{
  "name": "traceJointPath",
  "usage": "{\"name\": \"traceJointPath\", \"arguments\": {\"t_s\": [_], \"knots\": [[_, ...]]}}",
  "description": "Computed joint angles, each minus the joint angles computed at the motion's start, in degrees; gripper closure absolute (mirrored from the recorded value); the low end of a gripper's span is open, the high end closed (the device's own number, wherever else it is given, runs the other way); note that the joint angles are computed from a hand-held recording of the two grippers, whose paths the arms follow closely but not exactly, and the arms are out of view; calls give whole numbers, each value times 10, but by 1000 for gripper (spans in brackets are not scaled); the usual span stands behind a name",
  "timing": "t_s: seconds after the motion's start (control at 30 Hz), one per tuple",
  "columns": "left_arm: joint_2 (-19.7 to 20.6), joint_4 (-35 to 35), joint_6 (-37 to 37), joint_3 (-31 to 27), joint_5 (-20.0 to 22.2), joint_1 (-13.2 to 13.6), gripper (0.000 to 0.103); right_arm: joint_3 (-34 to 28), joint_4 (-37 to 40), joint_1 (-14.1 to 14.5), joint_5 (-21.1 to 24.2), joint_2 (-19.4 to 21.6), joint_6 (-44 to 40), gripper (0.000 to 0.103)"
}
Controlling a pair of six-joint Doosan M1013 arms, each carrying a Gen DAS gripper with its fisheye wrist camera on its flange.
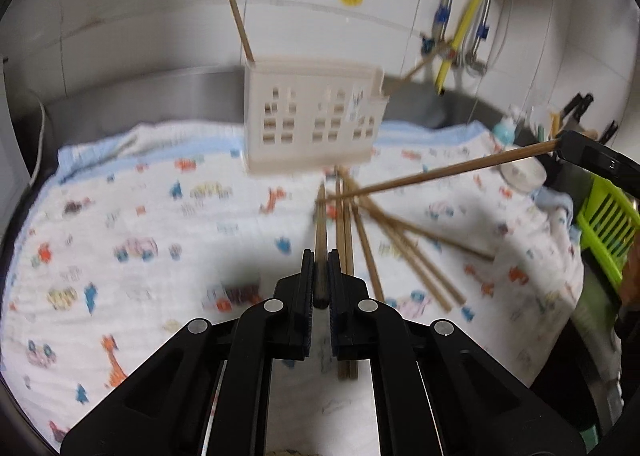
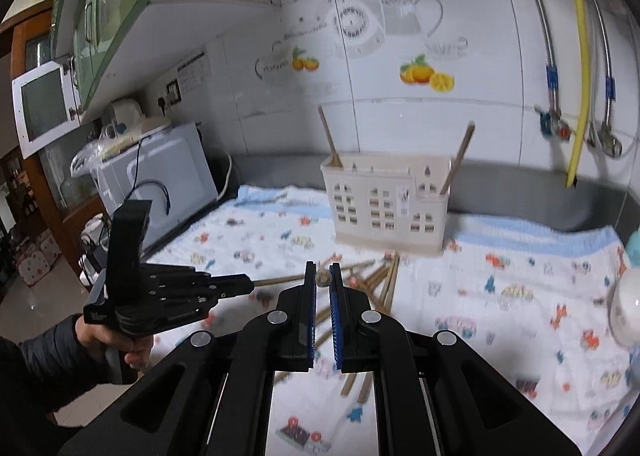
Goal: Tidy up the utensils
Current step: 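Lift both held chopsticks up toward the white holder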
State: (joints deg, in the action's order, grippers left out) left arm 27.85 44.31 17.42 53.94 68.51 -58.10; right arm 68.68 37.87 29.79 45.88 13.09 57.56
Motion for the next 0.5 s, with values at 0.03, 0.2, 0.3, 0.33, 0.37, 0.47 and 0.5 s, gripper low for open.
{"name": "traceJointPath", "arguments": {"t_s": [0.03,0.2,0.3,0.33,0.37,0.47,0.5], "knots": [[-2,6,-1,-1,-6,0,98,-10,5,-1,0,3,-2,97],[-1,28,5,-14,-8,3,98,-52,3,-4,10,19,6,97],[0,34,12,-21,-16,6,98,-83,-11,-4,21,31,18,97],[1,36,16,-26,-17,7,98,-95,-17,-5,25,36,23,97],[3,37,27,-34,-18,8,98,-105,-23,-5,27,39,28,97],[9,39,50,-55,-21,13,98,-139,-49,-6,31,50,47,97],[10,39,55,-59,-23,14,98,-151,-58,-7,34,54,53,97]]}}
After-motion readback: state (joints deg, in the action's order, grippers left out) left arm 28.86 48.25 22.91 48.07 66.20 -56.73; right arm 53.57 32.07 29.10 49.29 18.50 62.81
